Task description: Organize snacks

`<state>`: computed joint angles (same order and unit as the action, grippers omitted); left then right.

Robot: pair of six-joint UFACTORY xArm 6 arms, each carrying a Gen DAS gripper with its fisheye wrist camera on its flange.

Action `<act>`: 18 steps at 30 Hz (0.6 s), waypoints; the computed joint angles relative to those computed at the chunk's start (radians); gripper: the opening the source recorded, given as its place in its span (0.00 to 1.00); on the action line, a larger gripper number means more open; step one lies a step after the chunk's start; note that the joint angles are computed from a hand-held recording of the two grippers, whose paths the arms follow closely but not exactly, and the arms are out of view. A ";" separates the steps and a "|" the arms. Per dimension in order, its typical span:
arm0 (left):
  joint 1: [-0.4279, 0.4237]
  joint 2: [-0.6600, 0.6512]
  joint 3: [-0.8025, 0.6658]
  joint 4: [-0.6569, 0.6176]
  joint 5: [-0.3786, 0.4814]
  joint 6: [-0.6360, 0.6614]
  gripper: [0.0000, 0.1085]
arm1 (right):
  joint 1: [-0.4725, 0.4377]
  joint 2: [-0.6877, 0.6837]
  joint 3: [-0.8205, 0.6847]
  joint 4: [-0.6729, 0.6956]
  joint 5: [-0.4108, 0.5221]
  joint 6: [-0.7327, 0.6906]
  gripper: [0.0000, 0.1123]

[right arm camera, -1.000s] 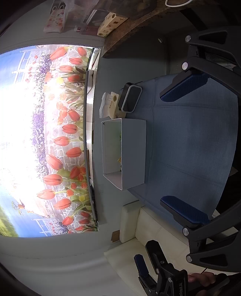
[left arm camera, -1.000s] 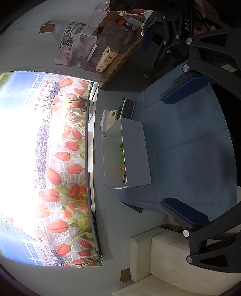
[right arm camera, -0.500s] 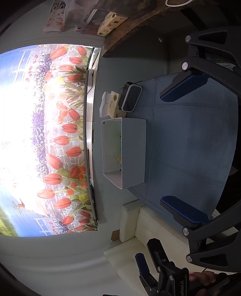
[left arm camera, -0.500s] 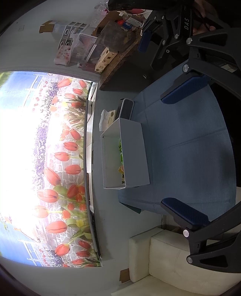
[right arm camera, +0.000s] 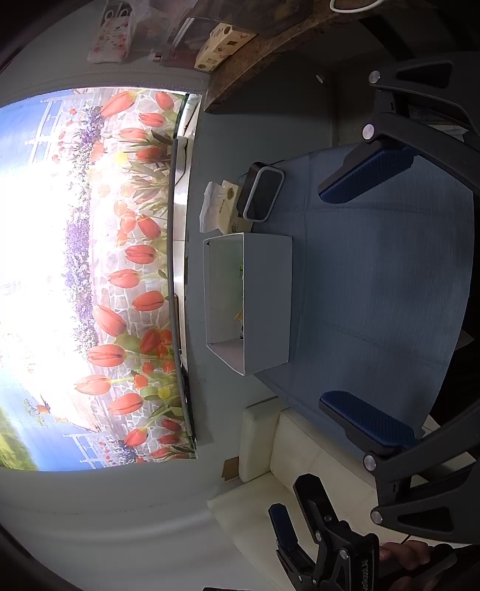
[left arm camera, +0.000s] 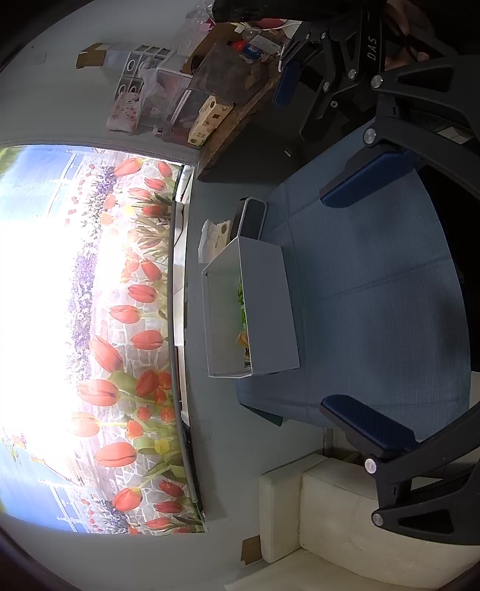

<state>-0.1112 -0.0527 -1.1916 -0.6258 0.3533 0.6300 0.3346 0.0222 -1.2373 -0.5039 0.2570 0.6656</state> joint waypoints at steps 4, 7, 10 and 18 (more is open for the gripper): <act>0.005 0.000 -0.003 -0.003 0.008 0.000 0.95 | 0.001 -0.001 0.001 -0.001 -0.003 0.001 0.92; 0.005 -0.001 -0.003 -0.003 0.009 0.002 0.95 | 0.001 0.000 -0.001 0.002 -0.002 -0.003 0.92; 0.005 -0.001 -0.002 0.003 0.009 -0.001 0.95 | 0.000 0.000 -0.001 0.005 -0.004 -0.003 0.92; 0.012 0.007 -0.013 -0.054 0.039 0.040 0.95 | 0.000 0.000 0.000 0.015 -0.006 -0.014 0.92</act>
